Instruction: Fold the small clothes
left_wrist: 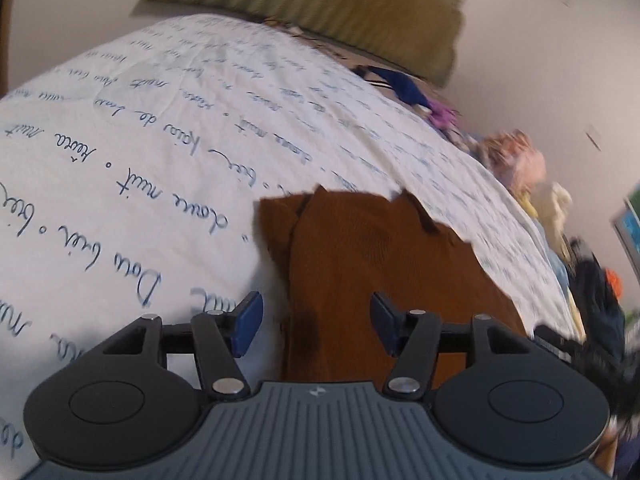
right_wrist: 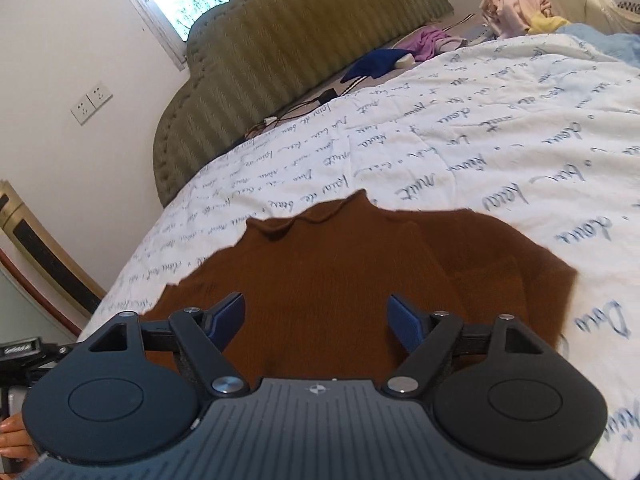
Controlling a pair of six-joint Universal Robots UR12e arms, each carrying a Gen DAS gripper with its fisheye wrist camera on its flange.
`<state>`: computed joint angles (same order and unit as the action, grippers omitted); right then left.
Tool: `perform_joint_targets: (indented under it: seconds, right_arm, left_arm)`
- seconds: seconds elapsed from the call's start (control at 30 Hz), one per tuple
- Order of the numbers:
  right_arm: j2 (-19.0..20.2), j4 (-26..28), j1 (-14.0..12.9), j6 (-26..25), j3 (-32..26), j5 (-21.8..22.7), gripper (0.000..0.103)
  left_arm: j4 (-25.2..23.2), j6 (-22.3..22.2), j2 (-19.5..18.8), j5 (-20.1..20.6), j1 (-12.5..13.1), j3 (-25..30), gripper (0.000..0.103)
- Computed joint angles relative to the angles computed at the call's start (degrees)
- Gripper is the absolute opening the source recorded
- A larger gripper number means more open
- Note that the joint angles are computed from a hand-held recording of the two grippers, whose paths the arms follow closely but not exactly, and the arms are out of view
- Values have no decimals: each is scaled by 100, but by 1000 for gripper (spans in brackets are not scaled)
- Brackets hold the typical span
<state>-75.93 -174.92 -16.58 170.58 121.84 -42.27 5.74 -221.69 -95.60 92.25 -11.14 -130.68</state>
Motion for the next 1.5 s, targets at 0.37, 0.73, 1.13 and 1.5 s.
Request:
perform_joint_targets:
  seconds: [0.37,0.73,1.13,1.5]
  right_arm:
    - [-589,610,-572,-785,586,-85,82]
    - [-776,482,-370,-1598,950,-820,25]
    - [-757,-782,-209,-1711,1053,-1729,7]
    - [-825,-1311,-138,-1378,1072,-1310,57]
  left_arm:
    - [795,772,38,-665,-85,-492,59]
    - [808,1235,-36,-243,-240,-545,6]
    - [-325,1840,379,1097,-573,-539,0]
    - [280,2104,172,1379,-830,-119,5]
